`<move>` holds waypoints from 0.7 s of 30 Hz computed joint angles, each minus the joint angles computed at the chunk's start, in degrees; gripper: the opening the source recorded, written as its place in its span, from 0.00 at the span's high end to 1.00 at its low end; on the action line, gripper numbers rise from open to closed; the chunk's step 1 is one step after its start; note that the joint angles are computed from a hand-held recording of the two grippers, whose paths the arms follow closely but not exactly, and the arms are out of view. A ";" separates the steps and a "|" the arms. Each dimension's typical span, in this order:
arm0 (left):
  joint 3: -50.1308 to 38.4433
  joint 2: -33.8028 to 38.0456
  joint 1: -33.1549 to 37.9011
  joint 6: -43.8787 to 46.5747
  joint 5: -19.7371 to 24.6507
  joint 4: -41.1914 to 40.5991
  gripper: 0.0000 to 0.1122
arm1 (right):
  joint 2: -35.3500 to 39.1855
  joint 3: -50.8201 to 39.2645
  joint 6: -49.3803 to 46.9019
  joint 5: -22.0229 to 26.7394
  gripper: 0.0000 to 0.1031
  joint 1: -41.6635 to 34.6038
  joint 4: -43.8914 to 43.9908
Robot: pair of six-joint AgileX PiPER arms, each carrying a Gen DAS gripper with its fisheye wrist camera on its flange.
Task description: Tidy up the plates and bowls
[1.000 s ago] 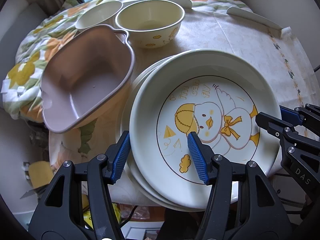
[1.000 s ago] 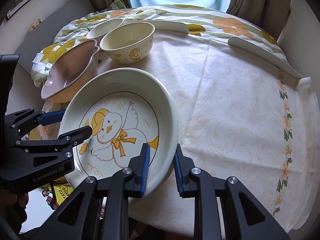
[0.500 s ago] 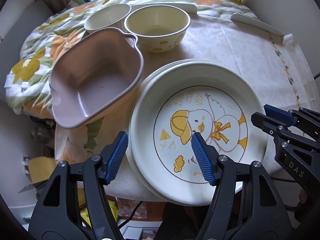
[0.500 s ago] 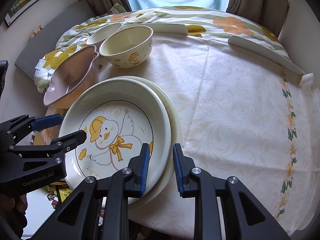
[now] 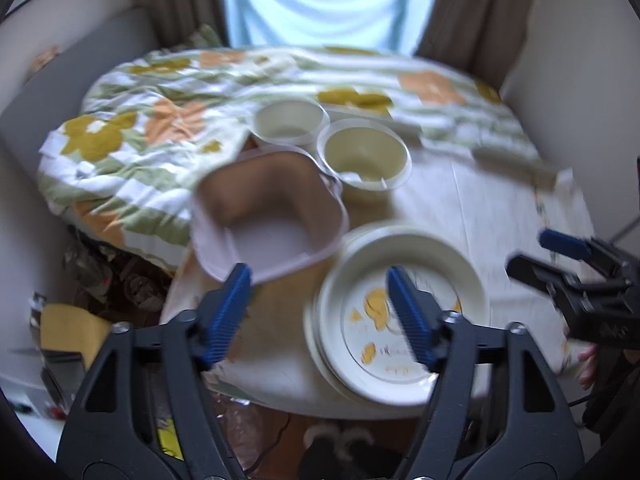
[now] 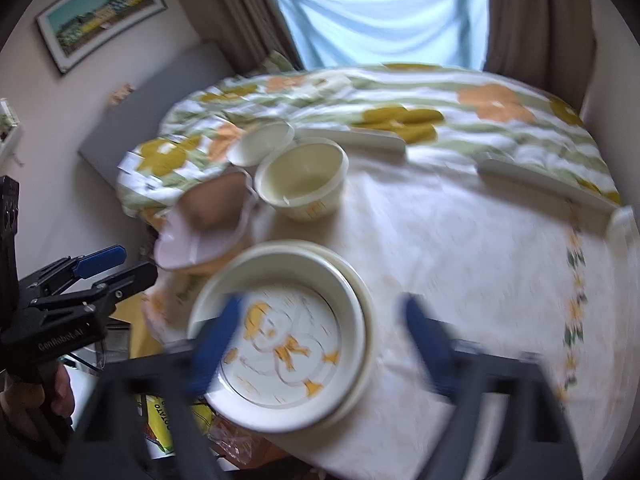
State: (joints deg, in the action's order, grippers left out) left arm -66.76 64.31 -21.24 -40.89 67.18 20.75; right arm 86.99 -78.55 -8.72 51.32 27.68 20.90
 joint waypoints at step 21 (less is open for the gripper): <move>8.46 10.99 41.18 34.53 -16.90 -30.71 0.16 | 38.08 -44.09 8.36 16.72 0.04 8.81 4.02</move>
